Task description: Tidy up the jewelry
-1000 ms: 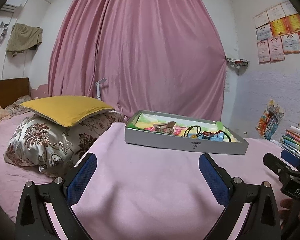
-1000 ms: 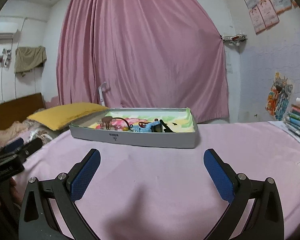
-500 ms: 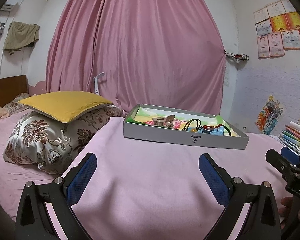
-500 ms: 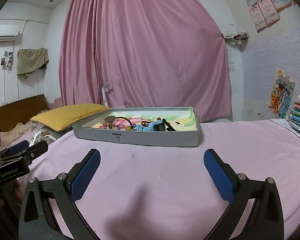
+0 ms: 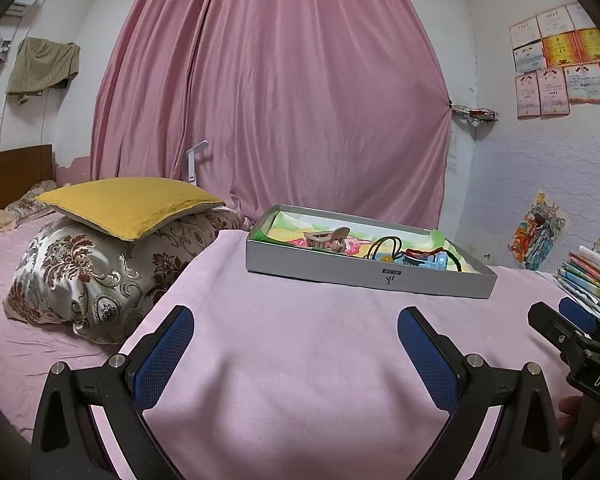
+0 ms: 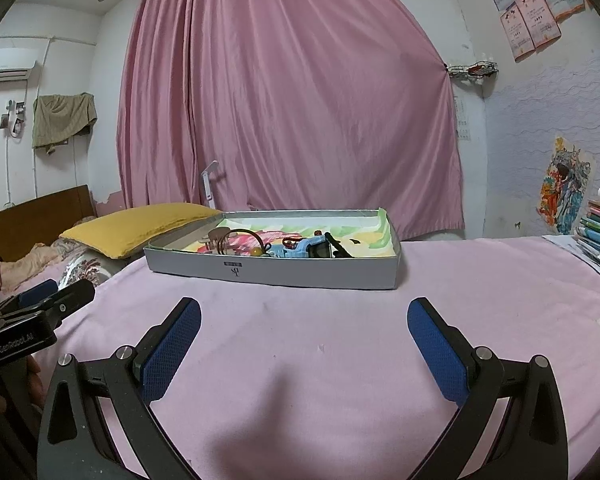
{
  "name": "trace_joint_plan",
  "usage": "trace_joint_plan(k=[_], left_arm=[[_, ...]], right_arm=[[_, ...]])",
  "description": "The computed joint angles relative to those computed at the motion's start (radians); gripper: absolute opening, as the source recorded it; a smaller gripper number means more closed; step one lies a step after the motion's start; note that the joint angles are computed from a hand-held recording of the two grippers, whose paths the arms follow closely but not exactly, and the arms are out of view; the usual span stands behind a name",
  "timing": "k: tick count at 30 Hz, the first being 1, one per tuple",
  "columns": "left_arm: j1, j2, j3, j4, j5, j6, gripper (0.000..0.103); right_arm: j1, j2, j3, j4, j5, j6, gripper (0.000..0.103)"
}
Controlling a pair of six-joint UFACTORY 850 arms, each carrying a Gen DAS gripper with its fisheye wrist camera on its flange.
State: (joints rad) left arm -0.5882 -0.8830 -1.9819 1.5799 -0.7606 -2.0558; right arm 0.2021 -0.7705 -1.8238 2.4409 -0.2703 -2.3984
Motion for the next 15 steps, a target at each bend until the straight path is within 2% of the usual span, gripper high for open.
trace_joint_plan(k=[15], left_arm=[[0.002, -0.003, -0.005, -0.012, 0.009, 0.005, 0.102]], right_arm=[[0.002, -0.003, -0.002, -0.016, 0.003, 0.014, 0.101]])
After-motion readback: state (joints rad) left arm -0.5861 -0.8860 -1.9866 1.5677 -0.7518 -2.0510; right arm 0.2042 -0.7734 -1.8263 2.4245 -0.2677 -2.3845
